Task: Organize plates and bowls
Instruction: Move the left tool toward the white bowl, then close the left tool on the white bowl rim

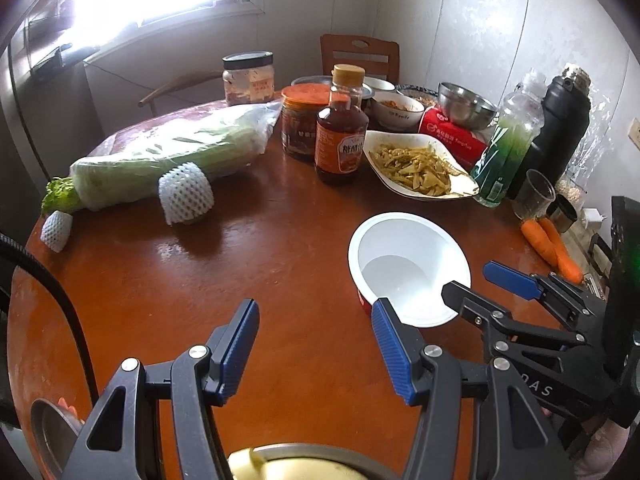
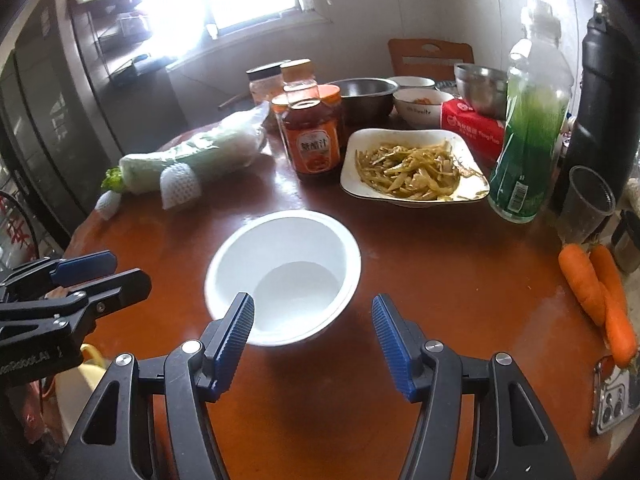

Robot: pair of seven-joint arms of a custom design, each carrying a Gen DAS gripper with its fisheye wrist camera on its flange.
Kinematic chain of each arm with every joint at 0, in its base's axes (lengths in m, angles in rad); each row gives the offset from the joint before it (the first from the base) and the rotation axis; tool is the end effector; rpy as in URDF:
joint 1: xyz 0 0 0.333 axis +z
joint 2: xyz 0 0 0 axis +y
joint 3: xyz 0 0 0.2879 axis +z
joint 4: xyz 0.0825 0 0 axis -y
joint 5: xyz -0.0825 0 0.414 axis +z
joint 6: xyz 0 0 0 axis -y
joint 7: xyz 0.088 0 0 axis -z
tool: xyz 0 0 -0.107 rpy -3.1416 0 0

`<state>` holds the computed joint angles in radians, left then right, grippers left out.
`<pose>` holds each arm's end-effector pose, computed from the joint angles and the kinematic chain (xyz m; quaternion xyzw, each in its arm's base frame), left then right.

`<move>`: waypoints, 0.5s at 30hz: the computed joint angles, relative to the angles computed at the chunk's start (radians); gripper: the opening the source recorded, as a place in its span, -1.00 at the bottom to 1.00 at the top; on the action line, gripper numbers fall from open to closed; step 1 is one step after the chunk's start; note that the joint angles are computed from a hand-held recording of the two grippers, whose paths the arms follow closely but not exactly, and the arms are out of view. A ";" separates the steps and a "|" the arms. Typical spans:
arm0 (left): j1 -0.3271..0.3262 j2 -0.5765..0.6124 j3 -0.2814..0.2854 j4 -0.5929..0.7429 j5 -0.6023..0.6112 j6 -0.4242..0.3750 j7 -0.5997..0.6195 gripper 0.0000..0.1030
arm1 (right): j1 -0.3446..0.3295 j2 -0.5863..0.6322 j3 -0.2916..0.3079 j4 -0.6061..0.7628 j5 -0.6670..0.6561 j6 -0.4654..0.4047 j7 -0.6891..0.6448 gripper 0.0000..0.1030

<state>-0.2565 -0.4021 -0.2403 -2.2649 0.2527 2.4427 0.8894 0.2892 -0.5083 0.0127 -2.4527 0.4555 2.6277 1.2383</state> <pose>0.4510 -0.2555 0.5426 -0.6811 0.6619 -0.2389 0.2022 0.4636 0.1337 0.5207 -0.7528 0.5463 -0.1182 0.3478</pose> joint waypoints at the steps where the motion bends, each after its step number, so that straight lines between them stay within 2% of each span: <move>1: 0.000 0.011 0.002 0.007 -0.002 -0.001 0.003 0.14 | 0.002 0.013 -0.003 0.007 0.002 0.004 -0.007 0.23; 8: 0.002 0.067 0.008 0.047 -0.014 -0.007 0.025 0.14 | 0.005 0.097 -0.006 0.061 0.004 0.001 -0.038 0.22; 10: 0.002 0.079 0.010 0.055 -0.022 -0.013 0.032 0.14 | 0.013 0.111 -0.011 0.070 0.018 -0.005 -0.066 0.05; 15: 0.003 0.103 0.016 0.068 -0.041 -0.008 0.044 0.14 | 0.019 0.122 -0.009 0.079 0.041 -0.017 -0.110 0.00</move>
